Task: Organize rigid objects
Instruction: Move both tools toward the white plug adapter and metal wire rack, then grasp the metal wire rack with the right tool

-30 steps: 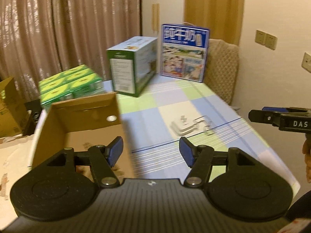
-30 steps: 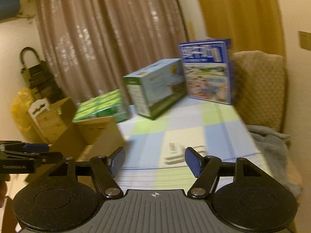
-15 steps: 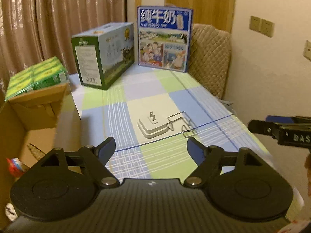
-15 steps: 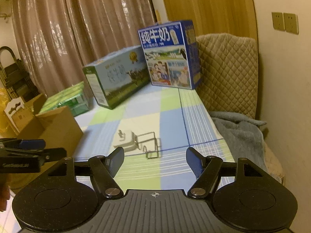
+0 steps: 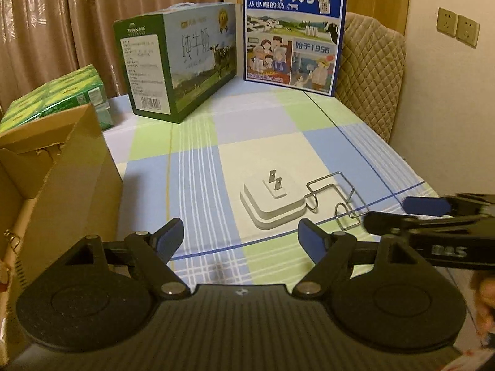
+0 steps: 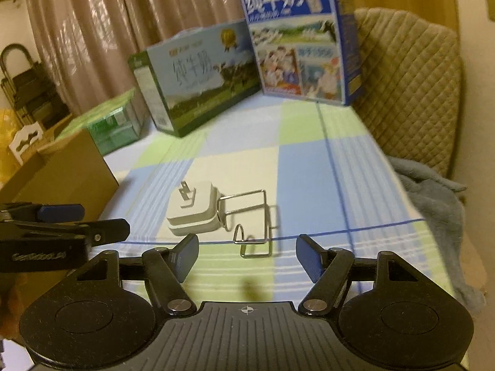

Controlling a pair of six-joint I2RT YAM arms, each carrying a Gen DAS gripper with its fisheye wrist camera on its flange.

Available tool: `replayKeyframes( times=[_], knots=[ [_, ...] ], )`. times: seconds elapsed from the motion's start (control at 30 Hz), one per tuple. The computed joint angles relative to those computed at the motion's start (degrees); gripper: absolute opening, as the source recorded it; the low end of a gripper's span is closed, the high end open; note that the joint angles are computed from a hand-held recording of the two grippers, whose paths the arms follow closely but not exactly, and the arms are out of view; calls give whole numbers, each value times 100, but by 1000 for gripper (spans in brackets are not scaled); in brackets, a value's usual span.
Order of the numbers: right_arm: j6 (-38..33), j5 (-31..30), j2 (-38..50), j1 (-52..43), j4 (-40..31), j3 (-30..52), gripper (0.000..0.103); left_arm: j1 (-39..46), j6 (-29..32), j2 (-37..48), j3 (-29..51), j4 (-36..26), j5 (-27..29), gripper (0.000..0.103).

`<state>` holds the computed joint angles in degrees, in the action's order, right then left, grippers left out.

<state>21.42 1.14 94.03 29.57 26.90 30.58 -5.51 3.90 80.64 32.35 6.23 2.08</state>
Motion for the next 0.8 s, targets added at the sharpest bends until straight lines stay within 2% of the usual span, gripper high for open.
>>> replayKeyframes(
  times=[0.1, 0.17, 0.3, 0.43, 0.8],
  knots=[
    [-226, -44, 529, -52, 129, 294, 63, 49, -39, 236, 63, 127, 45, 78],
    [-391, -50, 794, -67, 146, 483, 55, 72, -93, 351, 89, 187, 56, 78],
    [-546, 16, 1147, -33, 168, 752, 45, 53, -222, 517, 141, 288, 30, 78],
    [-654, 82, 1386, 7, 151, 952, 29, 37, -335, 643, 222, 304, 75, 78],
    [-684, 219, 1075, -174, 490, 575, 27, -164, -627, 1129, 440, 470, 50, 78]
  ],
)
